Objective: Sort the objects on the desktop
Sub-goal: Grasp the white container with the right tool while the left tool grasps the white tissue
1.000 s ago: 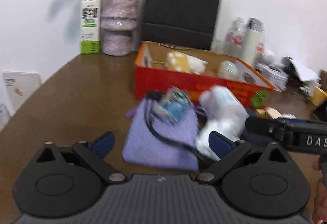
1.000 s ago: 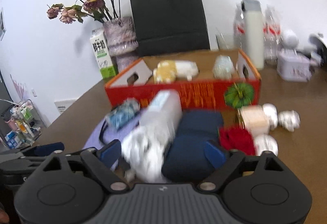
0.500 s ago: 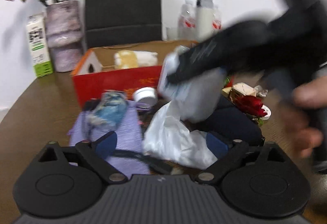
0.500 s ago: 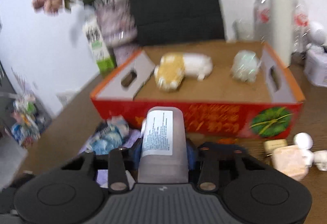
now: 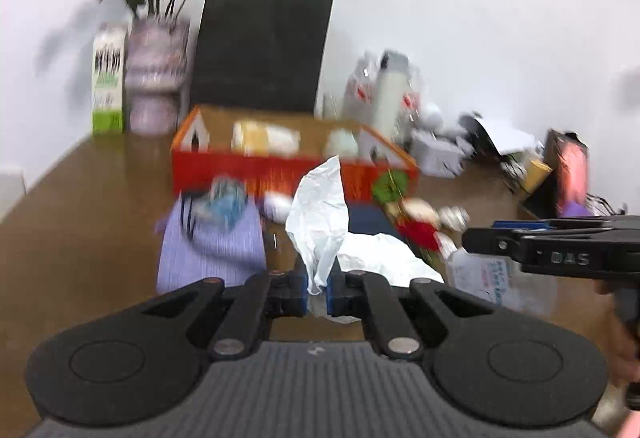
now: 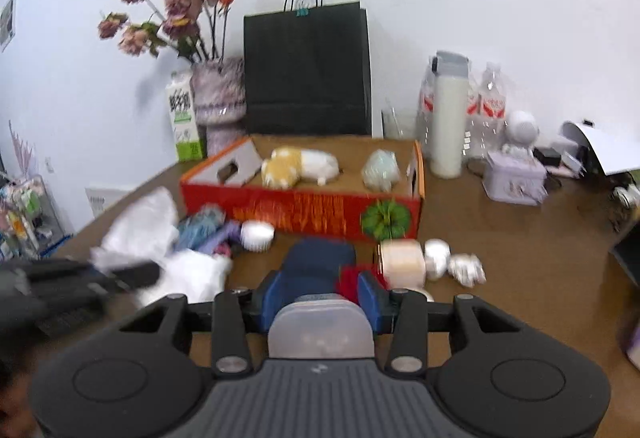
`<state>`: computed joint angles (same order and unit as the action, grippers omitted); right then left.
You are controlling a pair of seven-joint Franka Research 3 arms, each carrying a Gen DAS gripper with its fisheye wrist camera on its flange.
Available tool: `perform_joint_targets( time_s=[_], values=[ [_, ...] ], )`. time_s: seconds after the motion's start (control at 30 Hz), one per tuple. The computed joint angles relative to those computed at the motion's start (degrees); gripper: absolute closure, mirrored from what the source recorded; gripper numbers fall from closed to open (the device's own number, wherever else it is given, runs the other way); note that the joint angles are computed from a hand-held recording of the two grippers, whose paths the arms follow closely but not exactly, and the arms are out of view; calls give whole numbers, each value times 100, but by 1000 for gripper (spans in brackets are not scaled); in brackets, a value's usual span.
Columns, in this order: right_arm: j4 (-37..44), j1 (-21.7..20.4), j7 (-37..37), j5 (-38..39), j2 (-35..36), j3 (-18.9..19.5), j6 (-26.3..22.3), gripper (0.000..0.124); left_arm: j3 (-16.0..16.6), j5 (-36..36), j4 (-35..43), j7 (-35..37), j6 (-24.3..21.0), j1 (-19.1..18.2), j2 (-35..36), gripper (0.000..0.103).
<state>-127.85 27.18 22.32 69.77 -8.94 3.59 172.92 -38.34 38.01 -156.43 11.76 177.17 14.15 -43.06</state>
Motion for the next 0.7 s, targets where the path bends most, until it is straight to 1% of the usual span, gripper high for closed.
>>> perform_joint_targets(
  time_s=[0.07, 0.1, 0.13, 0.17, 0.2, 0.23, 0.27, 0.3, 0.33, 0.37, 0.4, 0.43, 0.47, 0.5, 0.53, 0.57, 0.6, 0.63, 0.67, 0.7],
  values=[
    [-385, 94, -274, 250, -278, -8, 115, 84, 516, -165, -232, 308, -564, -927, -66, 95],
    [-576, 129, -277, 258, -392, 14, 197, 83, 676, -241, -309, 436, -874, -1323, -110, 95],
    [-704, 275, -597, 579, -493, -56, 307, 83, 756, -264, -377, 522, -1108, -1597, -164, 95],
    [-852, 283, -543, 520, -591, -38, 304, 83, 833, -257, -461, 604, -1249, -1835, -228, 94],
    [-996, 244, -287, 307, -684, 13, 275, 83, 866, -266, -561, 621, -1380, -2056, -339, 94],
    [-1128, 178, 64, -12, -769, 71, 208, 83, 825, -254, -611, 614, -1568, -2188, -403, 93],
    [-1265, 118, 385, -347, -863, 119, 111, 84, 745, -209, -622, 579, -1756, -2255, -427, 91],
    [-1391, 92, 582, -627, -948, 159, 44, 84, 672, -137, -629, 552, -1936, -2305, -431, 83],
    [-1472, 193, 545, -663, -994, 114, 105, 83, 586, -60, -630, 513, -2147, -2362, -434, 76],
    [-1560, 265, 580, -729, -1040, 105, 209, 83, 523, 18, -632, 410, -2293, -2396, -483, 59],
    [-1623, 247, 758, -919, -1080, 149, 247, 83, 421, 128, -675, 228, -2370, -2410, -593, 49],
    [-1674, 255, 901, -1051, -1114, 166, 298, 81, 439, 232, -717, 131, -2332, -2456, -658, 45],
    [-1718, 315, 973, -1119, -1159, 131, 338, 76, 530, 338, -775, 74, -2194, -2527, -708, 37],
    [-1742, 450, 944, -1117, -1199, 27, 383, 70, 607, 430, -791, 40, -2068, -2548, -706, 25],
    [-1759, 649, 840, -1055, -1220, -127, 476, 66, 650, 523, -794, 12, -1933, -2538, -685, 19],
    [-1778, 820, 790, -1028, -1218, -239, 614, 61, 628, 607, -754, -10, -1884, -2488, -634, 15],
    [-1806, 869, 874, -1103, -1201, -250, 723, 61, 554, 692, -675, -23, -1920, -2419, -560, 15],
    [-1833, 720, 1132, -1329, -1175, -114, 728, 61, 489, 747, -564, 16, -2050, -2395, -443, 14],
    [-1851, 549, 1396, -1564, -1149, 27, 694, 61, 443, 786, -447, 55, -2200, -2399, -304, 9],
    [-1862, 511, 1539, -1696, -1126, 50, 679, 62, 386, 869, -351, 30, -2277, -2374, -164, 6]
  ],
)
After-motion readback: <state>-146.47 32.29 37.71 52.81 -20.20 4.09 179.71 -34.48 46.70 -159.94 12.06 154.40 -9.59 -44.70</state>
